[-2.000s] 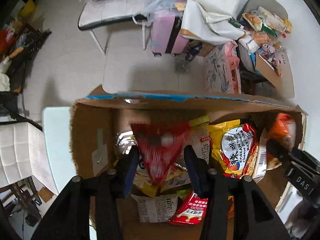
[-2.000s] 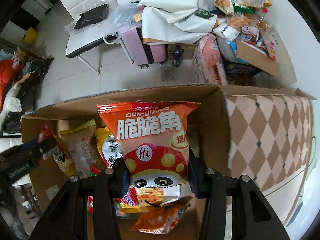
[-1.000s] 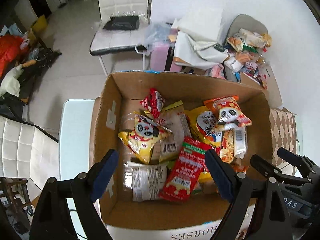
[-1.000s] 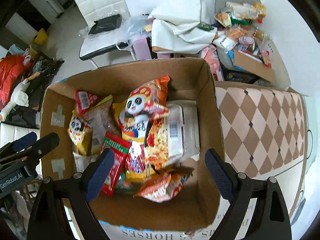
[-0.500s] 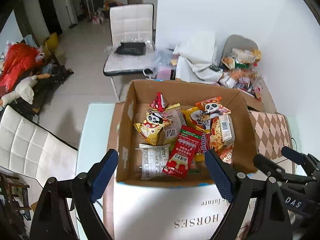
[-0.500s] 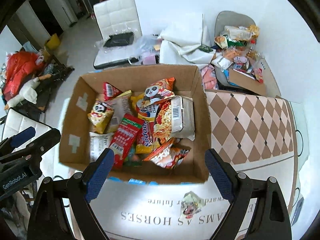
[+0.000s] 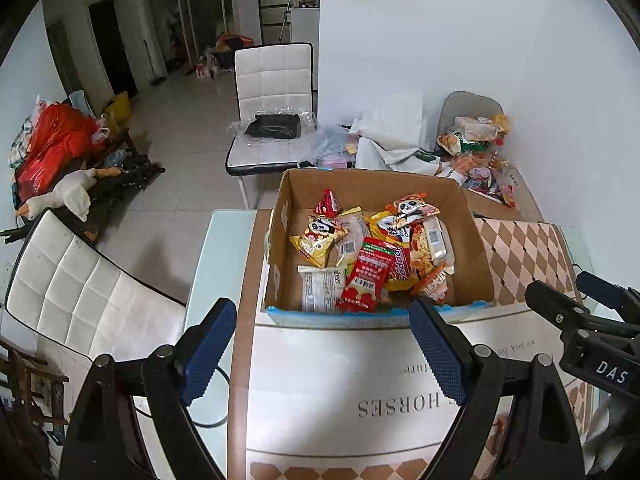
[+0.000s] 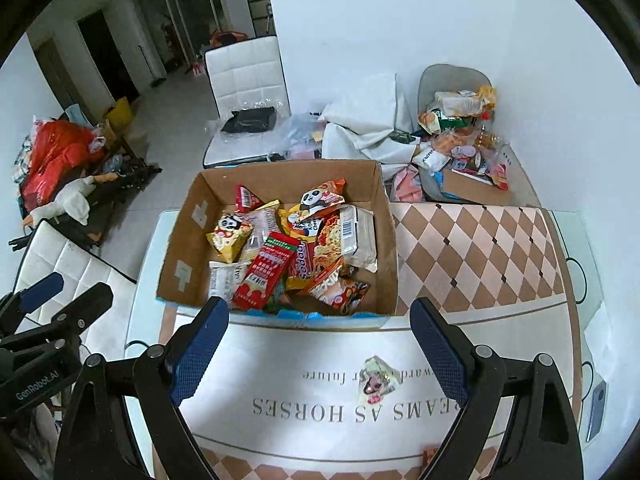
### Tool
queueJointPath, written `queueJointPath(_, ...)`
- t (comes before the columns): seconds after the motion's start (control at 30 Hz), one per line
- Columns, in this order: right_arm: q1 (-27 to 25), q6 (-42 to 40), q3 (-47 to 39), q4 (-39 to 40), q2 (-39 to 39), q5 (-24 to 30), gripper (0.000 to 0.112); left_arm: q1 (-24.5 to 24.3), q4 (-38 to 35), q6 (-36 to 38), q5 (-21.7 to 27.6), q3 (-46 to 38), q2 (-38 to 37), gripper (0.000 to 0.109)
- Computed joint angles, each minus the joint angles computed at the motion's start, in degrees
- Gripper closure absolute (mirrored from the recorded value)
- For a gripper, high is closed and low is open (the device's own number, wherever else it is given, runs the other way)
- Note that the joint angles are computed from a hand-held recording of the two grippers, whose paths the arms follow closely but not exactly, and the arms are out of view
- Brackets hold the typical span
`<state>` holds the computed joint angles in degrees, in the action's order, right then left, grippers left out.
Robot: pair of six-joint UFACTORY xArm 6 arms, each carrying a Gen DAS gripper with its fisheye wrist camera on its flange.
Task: Organize snacks
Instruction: 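Move both tools back toward the remaining snacks on the table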
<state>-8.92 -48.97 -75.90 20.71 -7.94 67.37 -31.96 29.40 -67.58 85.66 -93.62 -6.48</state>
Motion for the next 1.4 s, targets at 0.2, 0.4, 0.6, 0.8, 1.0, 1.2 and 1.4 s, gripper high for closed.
queueJointPath(0.2, -2.48, -2.75, 0.09, 2.78, -3.20, 3.16, 0.018, -2.26, 1.35, -1.67, 1.53, -1.04, -0.28, 0.020)
queueJointPath(0.4, -4.52, -2.04, -2.81, 3.14, -1.63, 8.97, 0.015, -3.34, 0.98, -1.89, 2.09, -3.82, 2.08, 0.020)
queueJointPath(0.6, -11.20, 3.05, -7.33, -0.27, 6.15, 12.72, 0.015, -3.11, -4.93, -1.23, -2.09, -2.44, 4.84, 0.020)
queueJointPath(0.8, -17.48, 10.12, -12.41, -9.74, 17.15, 11.12, 0.015, -1.39, -14.15, 3.10, -7.09, -3.04, 11.46, 0.020)
queueJointPath(1.0, -21.70, 15.74, -14.59, -18.30, 26.77, 10.71, 0.015, -0.03, -24.54, 9.25, -9.87, -8.51, 21.00, 0.020)
queueJointPath(1.2, -23.07, 17.92, -9.25, -26.13, 29.37, 6.37, 0.015, -0.24, -27.72, 17.58, -6.30, -20.28, 32.38, 0.020)
queueJointPath(1.4, -24.35, 19.23, -6.10, -31.12, 31.46, 1.84, 0.015, -0.35, -28.73, 32.35, 4.45, -43.51, 49.48, 0.020)
